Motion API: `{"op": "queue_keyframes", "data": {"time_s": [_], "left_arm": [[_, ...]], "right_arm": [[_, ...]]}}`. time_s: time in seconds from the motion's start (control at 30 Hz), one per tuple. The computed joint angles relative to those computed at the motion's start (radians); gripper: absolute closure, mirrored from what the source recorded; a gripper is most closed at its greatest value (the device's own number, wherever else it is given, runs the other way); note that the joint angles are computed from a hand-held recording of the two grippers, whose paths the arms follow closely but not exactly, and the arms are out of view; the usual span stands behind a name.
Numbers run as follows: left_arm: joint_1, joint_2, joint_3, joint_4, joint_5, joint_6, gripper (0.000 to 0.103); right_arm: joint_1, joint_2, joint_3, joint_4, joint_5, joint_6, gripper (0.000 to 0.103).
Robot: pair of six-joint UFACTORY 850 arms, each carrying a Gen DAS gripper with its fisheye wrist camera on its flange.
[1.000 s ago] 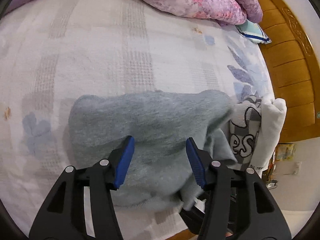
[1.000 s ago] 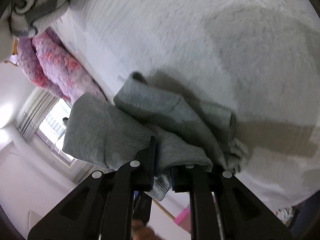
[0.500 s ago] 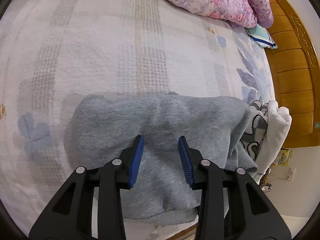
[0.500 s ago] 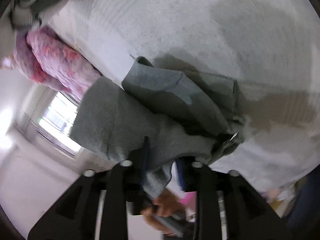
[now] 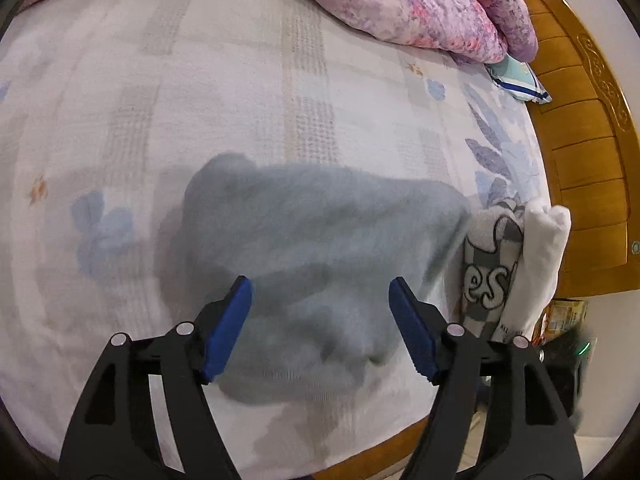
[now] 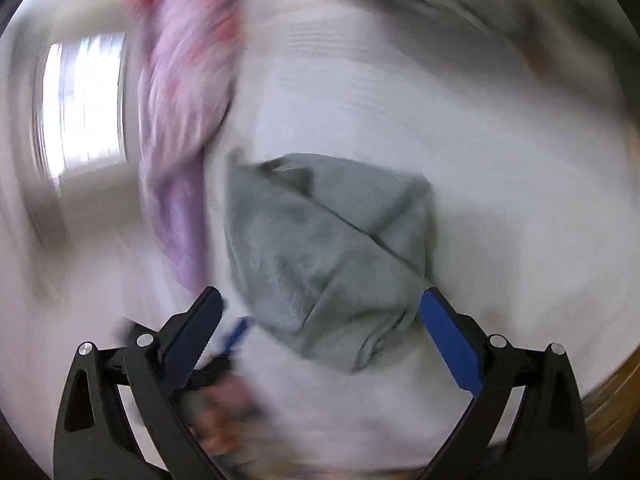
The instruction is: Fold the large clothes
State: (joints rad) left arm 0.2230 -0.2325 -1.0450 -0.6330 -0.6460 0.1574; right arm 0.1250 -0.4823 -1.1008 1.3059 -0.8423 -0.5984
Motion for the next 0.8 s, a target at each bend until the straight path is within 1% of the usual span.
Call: {"op": "queue_keyframes", "data": {"time_s": [0.03,0.07,0.1,0.13,0.17,0.2,0.27,0.3,0.33,0.37,0.43,0.47,0.53,0.67,0.7,0.8], "left_arm": [[-0.007,0.013,0.015,0.000,-0.006,-0.007,0.031],[-0.021,0.020,0.025,0.036,-0.008,-0.044,0.031],[-0.034,0.025,0.032,0.080,0.001,-0.085,0.031],[-0.046,0.027,0.040,0.133,0.011,-0.135,0.031],[-0.054,0.019,0.045,0.173,0.008,-0.179,0.031],[-0.054,0.012,0.048,0.193,0.001,-0.214,0.031],[-0.047,-0.005,0.056,0.212,0.006,-0.253,0.031],[-0.051,-0.014,0.055,0.260,0.010,-0.293,0.031],[-0.049,-0.031,0.054,0.301,0.012,-0.324,0.030],[-0.041,-0.041,0.056,0.300,0.020,-0.331,0.025],[-0.022,-0.062,0.056,0.293,0.023,-0.336,0.018],[-0.011,-0.071,0.054,0.287,0.029,-0.330,0.018],[-0.001,-0.083,0.054,0.280,0.044,-0.312,0.014],[0.019,-0.109,0.053,0.222,0.073,-0.238,0.011],[0.025,-0.114,0.052,0.201,0.073,-0.216,0.010],[0.055,-0.125,0.044,0.100,0.026,-0.140,0.010]], "right_arm": [[0.034,0.002,-0.041,-0.095,0.039,-0.016,0.009],[0.065,0.003,-0.074,-0.159,0.077,-0.029,0.015],[0.092,0.005,-0.092,-0.204,0.103,-0.055,0.034],[0.115,-0.003,-0.121,-0.261,0.119,-0.055,0.045],[0.149,-0.011,-0.152,-0.333,0.145,-0.065,0.061],[0.176,-0.024,-0.177,-0.388,0.158,-0.079,0.074],[0.213,-0.049,-0.201,-0.482,0.192,-0.083,0.085],[0.238,-0.082,-0.240,-0.570,0.204,-0.040,0.093],[0.255,-0.126,-0.286,-0.634,0.206,-0.004,0.096],[0.265,-0.169,-0.329,-0.658,0.184,0.012,0.097],[0.271,-0.243,-0.387,-0.677,0.138,0.018,0.098],[0.280,-0.295,-0.441,-0.689,0.100,0.028,0.099],[0.297,-0.341,-0.493,-0.721,0.070,0.049,0.099],[0.320,-0.433,-0.622,-0.783,0.013,0.113,0.101],[0.322,-0.441,-0.636,-0.792,0.007,0.120,0.101],[0.304,-0.439,-0.639,-0.751,-0.024,0.112,0.100]]}}
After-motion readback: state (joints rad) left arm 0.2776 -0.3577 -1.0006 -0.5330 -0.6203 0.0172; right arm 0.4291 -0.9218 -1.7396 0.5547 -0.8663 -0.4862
